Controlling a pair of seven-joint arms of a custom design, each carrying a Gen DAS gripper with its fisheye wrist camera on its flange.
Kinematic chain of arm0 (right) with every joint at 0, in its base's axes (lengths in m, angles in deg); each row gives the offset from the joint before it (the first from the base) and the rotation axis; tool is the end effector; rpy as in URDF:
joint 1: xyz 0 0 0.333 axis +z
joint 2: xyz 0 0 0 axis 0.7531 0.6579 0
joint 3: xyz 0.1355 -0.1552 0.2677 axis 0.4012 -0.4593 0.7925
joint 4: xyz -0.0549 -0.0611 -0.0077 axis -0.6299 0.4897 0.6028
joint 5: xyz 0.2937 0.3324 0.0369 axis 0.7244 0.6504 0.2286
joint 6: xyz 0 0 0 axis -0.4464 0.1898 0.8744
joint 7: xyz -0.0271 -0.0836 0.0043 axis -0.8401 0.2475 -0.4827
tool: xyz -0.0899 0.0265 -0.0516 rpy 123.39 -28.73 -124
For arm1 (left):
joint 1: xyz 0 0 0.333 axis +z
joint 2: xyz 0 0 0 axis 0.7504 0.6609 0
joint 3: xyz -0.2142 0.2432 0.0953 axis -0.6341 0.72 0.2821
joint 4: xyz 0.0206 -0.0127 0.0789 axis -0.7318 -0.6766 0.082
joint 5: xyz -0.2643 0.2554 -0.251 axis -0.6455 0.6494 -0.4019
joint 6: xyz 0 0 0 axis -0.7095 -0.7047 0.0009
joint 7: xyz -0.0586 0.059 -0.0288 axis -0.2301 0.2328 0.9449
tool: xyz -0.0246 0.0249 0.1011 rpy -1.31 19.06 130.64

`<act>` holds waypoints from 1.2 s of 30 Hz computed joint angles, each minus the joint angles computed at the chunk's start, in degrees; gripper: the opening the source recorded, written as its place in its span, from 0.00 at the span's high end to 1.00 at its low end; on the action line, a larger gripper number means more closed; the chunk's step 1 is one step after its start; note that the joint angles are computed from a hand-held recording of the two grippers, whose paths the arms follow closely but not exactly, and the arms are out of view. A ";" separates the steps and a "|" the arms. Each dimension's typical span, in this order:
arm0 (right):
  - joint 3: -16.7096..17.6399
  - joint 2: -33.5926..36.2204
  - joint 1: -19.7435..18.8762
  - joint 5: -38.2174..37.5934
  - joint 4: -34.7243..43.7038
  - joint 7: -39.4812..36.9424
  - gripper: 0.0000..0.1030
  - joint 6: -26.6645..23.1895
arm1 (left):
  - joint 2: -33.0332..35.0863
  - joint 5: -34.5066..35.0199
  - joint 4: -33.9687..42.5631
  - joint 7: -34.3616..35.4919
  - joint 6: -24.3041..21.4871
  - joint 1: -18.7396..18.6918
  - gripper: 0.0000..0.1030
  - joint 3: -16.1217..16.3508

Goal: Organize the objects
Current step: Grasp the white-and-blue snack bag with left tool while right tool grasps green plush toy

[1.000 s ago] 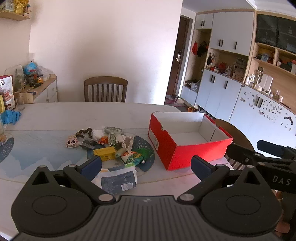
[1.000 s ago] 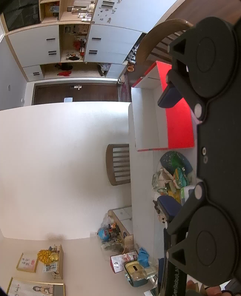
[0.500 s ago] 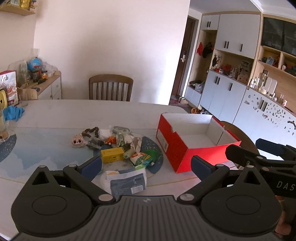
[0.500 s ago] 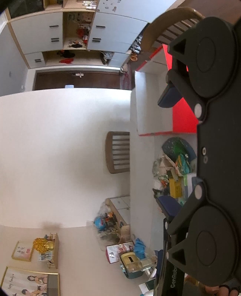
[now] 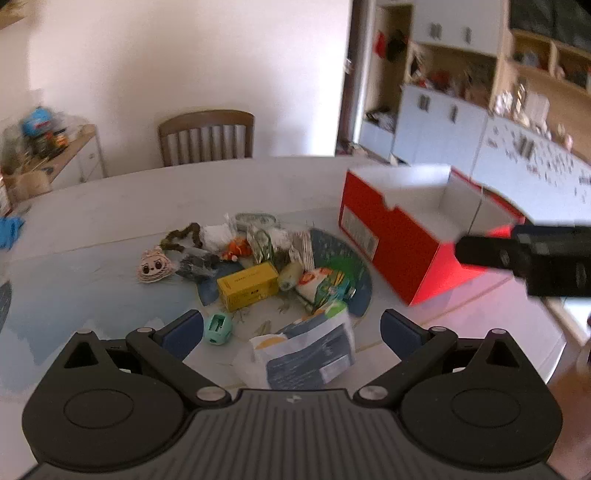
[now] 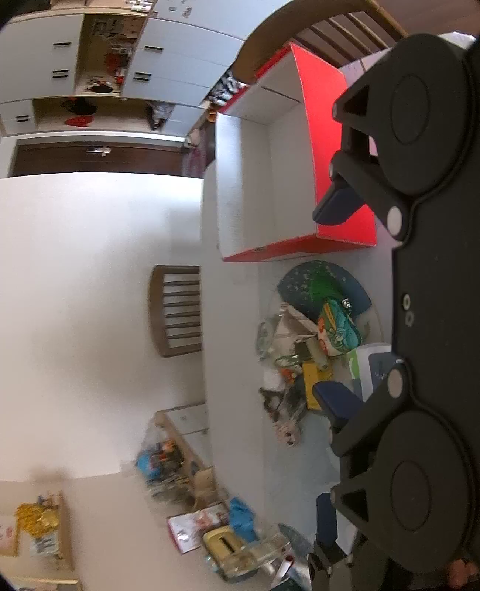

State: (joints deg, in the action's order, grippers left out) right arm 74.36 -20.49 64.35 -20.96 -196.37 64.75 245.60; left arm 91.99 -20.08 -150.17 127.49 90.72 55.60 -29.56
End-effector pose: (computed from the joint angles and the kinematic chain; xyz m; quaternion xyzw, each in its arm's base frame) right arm 0.6826 0.1008 0.4055 -0.6242 0.6232 -0.2928 0.3691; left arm 0.6942 -0.1580 0.4227 -0.5042 0.7510 -0.3652 0.2202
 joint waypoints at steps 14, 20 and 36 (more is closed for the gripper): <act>3.96 15.50 -2.93 -4.05 22.88 5.06 0.27 -19.56 | 13.34 6.88 12.80 9.91 -9.72 -0.10 0.06 0.77; 6.89 20.73 -5.04 -3.71 30.78 4.16 0.32 -26.13 | 15.81 5.61 15.70 13.54 -12.87 0.11 0.13 0.59; 5.12 27.07 -3.38 -5.31 40.47 6.06 0.51 -34.95 | 18.62 -0.36 21.07 18.74 -22.14 -0.13 0.49 2.17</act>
State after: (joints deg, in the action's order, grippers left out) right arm 79.48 6.58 60.96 -26.27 -155.90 70.81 210.65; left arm 110.60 -20.43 -129.10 146.23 68.58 55.47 -27.39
